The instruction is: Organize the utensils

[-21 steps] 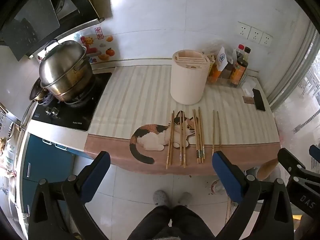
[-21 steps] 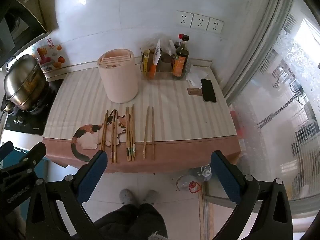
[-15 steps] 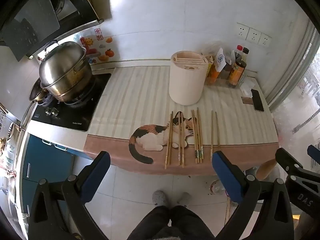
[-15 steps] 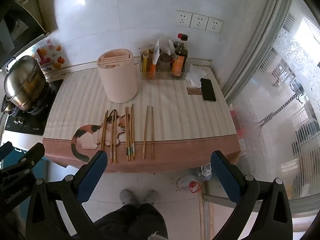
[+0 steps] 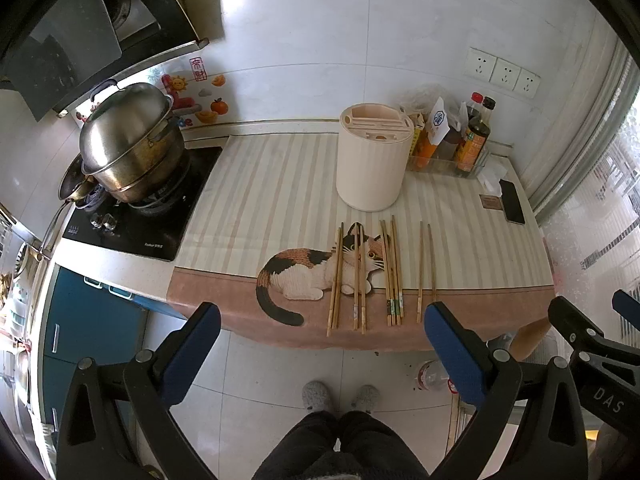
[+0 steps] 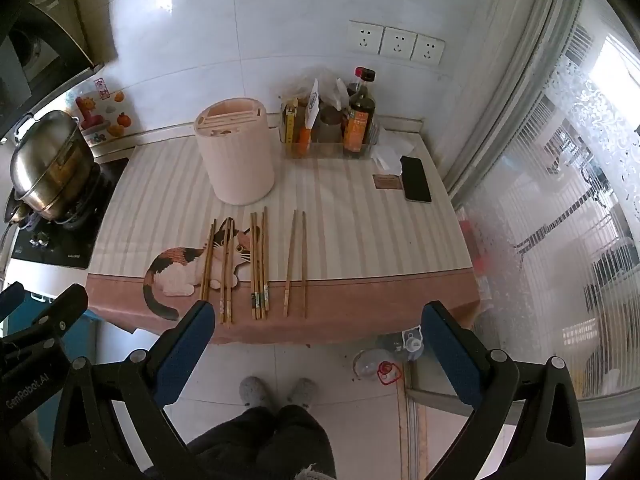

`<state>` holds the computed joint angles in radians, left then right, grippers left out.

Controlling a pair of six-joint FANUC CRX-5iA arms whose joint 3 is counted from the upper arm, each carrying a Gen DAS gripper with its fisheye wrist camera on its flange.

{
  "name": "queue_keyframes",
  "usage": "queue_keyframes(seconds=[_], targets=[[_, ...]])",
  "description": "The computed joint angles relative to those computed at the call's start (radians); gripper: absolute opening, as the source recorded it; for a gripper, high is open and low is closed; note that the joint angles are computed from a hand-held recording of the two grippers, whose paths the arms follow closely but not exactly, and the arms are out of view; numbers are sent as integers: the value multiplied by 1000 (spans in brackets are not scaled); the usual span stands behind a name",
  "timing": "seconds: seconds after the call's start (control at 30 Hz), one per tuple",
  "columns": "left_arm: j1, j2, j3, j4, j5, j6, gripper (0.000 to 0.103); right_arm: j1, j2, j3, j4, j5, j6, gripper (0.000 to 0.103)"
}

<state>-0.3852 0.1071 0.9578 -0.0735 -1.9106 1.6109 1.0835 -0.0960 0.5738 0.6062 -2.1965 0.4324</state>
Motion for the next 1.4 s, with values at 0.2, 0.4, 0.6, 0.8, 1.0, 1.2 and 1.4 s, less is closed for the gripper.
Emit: queue_keyframes(seconds=[0.2, 0.4, 0.6, 0.8, 1.0, 1.2, 1.4], targets=[[-1, 9, 23, -2, -12, 2, 103, 22, 10, 17, 16, -14, 1, 103], [-16, 32, 78, -16, -39, 10, 103, 38, 19, 33, 34, -22, 5, 103], [-1, 10, 56, -8, -39, 5, 103, 44, 21, 36, 41, -20, 5, 103], [3, 8, 59, -4, -39, 5, 103, 46, 19, 35, 43, -18, 4, 103], [0, 2, 40, -7, -26, 6, 103, 56, 20, 34, 52, -16, -2, 103], [1, 5, 49, -4, -27, 7, 103, 66, 19, 37, 59, -17, -5, 103], [4, 3, 58, -4, -30, 3, 103, 73, 24, 45, 66, -20, -6, 103]])
